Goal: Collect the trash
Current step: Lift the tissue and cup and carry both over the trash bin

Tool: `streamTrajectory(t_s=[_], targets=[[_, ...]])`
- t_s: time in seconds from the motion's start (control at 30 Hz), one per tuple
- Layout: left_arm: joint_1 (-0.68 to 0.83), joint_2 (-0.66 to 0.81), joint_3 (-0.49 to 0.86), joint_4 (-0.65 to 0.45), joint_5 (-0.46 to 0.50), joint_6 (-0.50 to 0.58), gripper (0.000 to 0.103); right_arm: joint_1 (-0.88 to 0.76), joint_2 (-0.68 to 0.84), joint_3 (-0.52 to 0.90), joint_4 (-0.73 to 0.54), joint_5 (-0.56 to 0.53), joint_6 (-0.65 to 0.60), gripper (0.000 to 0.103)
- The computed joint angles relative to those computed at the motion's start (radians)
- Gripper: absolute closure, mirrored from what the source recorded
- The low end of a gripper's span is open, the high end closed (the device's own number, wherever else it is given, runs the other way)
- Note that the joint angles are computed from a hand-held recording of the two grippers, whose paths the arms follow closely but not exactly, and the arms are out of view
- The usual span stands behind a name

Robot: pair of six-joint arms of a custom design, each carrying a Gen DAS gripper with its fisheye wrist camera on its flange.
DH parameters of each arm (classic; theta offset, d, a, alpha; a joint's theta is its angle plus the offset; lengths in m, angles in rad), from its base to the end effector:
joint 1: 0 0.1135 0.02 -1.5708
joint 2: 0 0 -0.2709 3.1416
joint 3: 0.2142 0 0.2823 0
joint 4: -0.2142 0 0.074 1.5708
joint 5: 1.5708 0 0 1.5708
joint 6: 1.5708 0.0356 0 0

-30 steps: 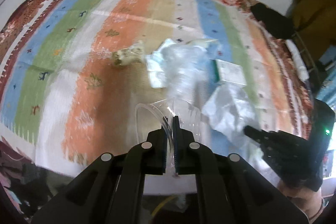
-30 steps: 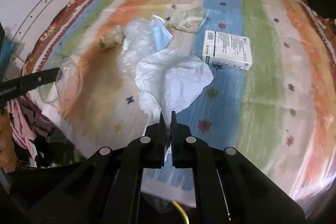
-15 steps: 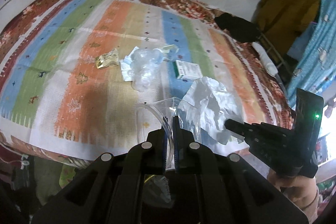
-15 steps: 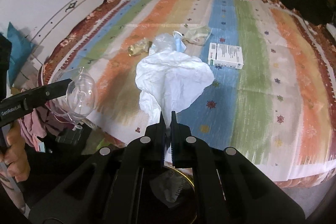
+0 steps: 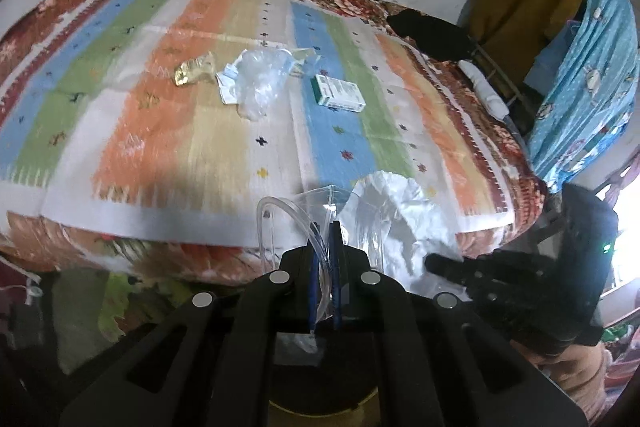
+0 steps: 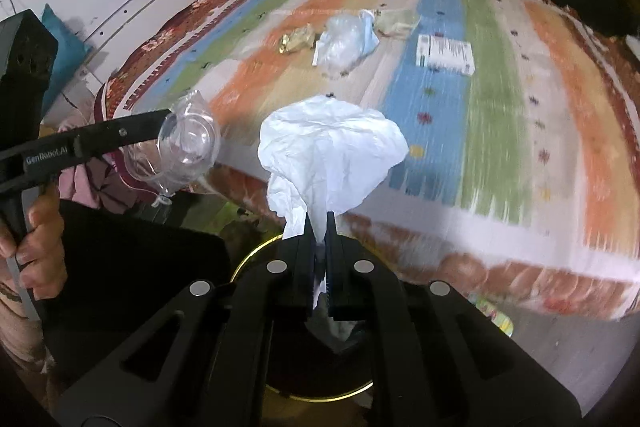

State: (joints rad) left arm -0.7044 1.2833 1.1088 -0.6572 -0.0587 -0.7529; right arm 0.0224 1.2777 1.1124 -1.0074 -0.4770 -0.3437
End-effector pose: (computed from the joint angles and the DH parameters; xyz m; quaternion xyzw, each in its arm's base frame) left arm 0.2292 -0.1921 0.3035 -0.0332 0.9316 -0.2200 0.2876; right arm 0.2642 0.0223 0.2893 -0.2193 0.9281 0.1979 0.2267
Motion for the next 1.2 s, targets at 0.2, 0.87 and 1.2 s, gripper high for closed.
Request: streamTrajectory(t_s=[0.2,0.87,1.2], targets=[[-0.095,-0.040,-0.030,0.049,-0.056,-0.006,0.099,-0.040,-0.126,-0.109,0.029,-0.022,0.062,0.100],[-0.276,-0.088,-0.179,0.061,-0.146,-0.167,0.099,0.016,-0.421,-0.347,-0.007,0.113,0.141,0.100],[-0.312,-0.066,-0.202,0.051,-0.151,-0.221,0.099,0.073,-0.467,-0.400,-0.031,0.182,0.177,0.100]])
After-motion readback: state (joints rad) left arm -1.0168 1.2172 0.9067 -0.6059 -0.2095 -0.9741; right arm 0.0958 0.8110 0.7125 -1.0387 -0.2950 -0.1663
